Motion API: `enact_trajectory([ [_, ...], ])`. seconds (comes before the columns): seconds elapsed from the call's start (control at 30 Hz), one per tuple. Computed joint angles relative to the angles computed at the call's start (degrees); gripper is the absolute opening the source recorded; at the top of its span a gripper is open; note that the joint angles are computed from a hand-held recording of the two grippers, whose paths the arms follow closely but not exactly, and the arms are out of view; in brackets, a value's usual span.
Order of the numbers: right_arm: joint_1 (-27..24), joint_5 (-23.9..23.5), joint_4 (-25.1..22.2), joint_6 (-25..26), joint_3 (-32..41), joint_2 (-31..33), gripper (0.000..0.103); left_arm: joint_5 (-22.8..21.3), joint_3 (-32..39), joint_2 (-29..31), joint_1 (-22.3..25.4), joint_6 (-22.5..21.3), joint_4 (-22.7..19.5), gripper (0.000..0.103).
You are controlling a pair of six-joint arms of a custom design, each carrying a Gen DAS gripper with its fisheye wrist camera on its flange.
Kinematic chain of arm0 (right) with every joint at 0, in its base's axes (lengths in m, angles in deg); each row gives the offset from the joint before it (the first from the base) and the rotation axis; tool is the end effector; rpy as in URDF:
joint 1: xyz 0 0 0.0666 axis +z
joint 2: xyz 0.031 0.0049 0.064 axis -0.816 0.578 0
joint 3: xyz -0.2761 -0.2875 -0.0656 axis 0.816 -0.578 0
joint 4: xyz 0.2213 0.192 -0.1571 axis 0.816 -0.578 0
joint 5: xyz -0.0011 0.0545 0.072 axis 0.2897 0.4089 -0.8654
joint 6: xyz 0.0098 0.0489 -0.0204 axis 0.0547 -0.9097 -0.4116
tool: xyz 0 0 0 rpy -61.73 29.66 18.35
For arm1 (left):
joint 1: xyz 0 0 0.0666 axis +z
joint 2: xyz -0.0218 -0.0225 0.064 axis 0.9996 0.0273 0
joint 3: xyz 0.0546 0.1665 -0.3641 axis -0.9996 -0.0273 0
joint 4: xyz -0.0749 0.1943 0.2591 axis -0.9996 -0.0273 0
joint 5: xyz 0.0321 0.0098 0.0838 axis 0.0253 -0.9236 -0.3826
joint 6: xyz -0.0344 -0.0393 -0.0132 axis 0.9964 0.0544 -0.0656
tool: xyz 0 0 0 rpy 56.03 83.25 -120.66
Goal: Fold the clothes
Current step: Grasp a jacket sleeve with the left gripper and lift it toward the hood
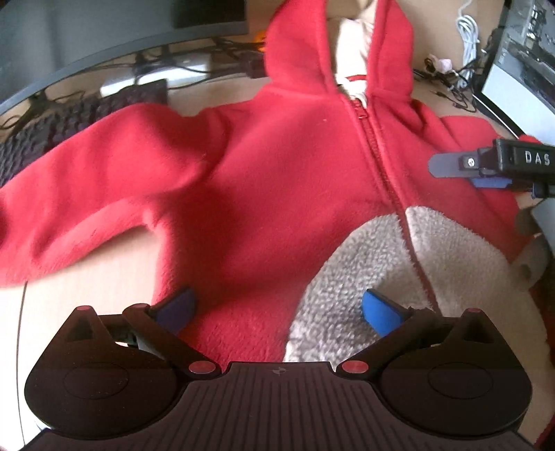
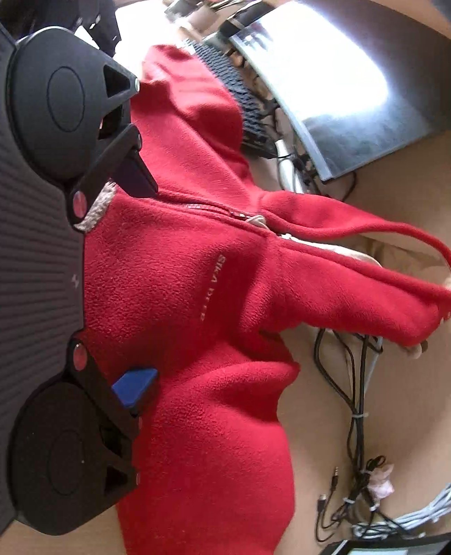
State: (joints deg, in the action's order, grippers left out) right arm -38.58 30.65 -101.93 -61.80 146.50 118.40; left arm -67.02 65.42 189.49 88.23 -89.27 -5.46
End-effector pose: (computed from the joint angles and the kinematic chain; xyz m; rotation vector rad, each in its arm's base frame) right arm 0.5333 0.1561 0.4282 0.1054 2.3685 0.4193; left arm 0.6195 -0.0143 0.3848 0.7201 2.4801 -0.2664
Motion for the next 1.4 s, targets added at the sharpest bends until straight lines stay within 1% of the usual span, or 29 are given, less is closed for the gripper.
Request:
enact_trajectory([
  [0.03,0.64,1.39,-0.24,0.31,0.06,0.04,0.103,0.11,-0.92,-0.47,0.26,-0.04,0.64,0.103],
  [0.1,1.70,4.30,-0.26,2.57,0.09,0.24,0.103,0.52,-2.93,-1.52,0.60,0.16,2.14,0.103],
  [0.17,2.19,5.75,-2.63,3.18,1.79,0.70,0.103,1.24,-4.03,-2.00,0.84,-0.48,3.08,0.103],
  [0.23,2.43,6.55,-4.95,2.56,3.51,0.75,0.103,2.74,-2.72,-1.39,1.31,-0.99,1.88,0.103],
  [0.27,2.42,6.48,-4.83,1.75,3.35,-0.04,0.103,4.35,-1.15,-0.70,1.85,-0.38,0.26,0.103],
  [0.3,2.36,6.63,-4.19,1.53,2.72,-1.32,0.103,6.61,0.46,-0.16,2.78,1.47,-1.21,0.103],
  [0.33,2.48,7.20,-3.67,1.79,2.12,-2.51,0.103,9.34,1.17,-0.23,4.13,4.67,-1.65,0.103],
  [0.37,2.71,7.98,-3.41,2.35,1.69,-3.47,0.103,12.89,0.28,-1.11,5.92,8.84,0.10,0.103],
  [0.4,3.04,9.03,-3.41,2.98,1.33,-4.30,0.103,15.64,-1.24,-2.11,7.58,12.98,2.84,0.103],
  [0.5,4.13,11.31,-4.88,3.65,1.06,-5.41,0.103,19.42,-2.51,-2.51,11.71,27.88,10.01,0.103],
  [0.53,4.44,11.61,-5.25,3.70,0.85,-5.70,0.103,19.84,-1.51,-1.49,12.50,32.08,10.96,0.103],
  [0.6,5.07,12.51,-5.93,4.06,0.48,-6.24,0.103,20.62,2.78,1.69,13.40,38.15,9.95,0.103],
  [0.7,5.84,13.92,-6.47,4.12,-0.51,-7.45,0.103,22.68,6.89,4.94,13.53,43.27,9.58,0.103],
  [0.77,6.21,14.56,-6.44,4.07,-1.35,-8.14,0.103,23.89,10.23,7.22,12.99,44.61,6.99,0.103],
  [0.87,6.45,15.66,-6.59,3.79,-2.56,-9.33,0.103,24.80,13.81,9.88,11.93,47.11,4.78,0.103],
  [0.97,6.75,17.22,-6.60,3.12,-3.62,-10.26,0.103,22.46,16.16,11.59,10.97,49.10,5.78,0.103],
  [1.03,6.80,18.13,-6.84,3.04,-4.25,-10.80,0.103,19.59,17.84,12.62,10.41,49.74,7.46,0.103],
  [1.13,6.89,19.14,-7.13,3.01,-5.00,-11.44,0.103,15.07,23.40,15.50,9.54,49.75,7.53,0.103],
  [1.23,6.77,19.90,-7.40,2.77,-5.61,-11.86,0.103,10.66,24.53,16.06,8.89,49.70,9.97,0.103],
  [1.27,6.68,19.99,-7.54,2.50,-5.73,-11.91,0.103,10.00,24.46,16.03,8.71,49.70,10.68,0.103],
  [1.37,6.21,20.05,-7.70,1.67,-5.69,-11.60,0.103,8.91,20.11,13.95,8.30,48.84,14.91,0.101],
  [1.4,6.12,19.89,-7.64,1.53,-5.61,-11.45,0.103,8.22,17.96,12.79,8.14,48.21,16.43,0.095],
])
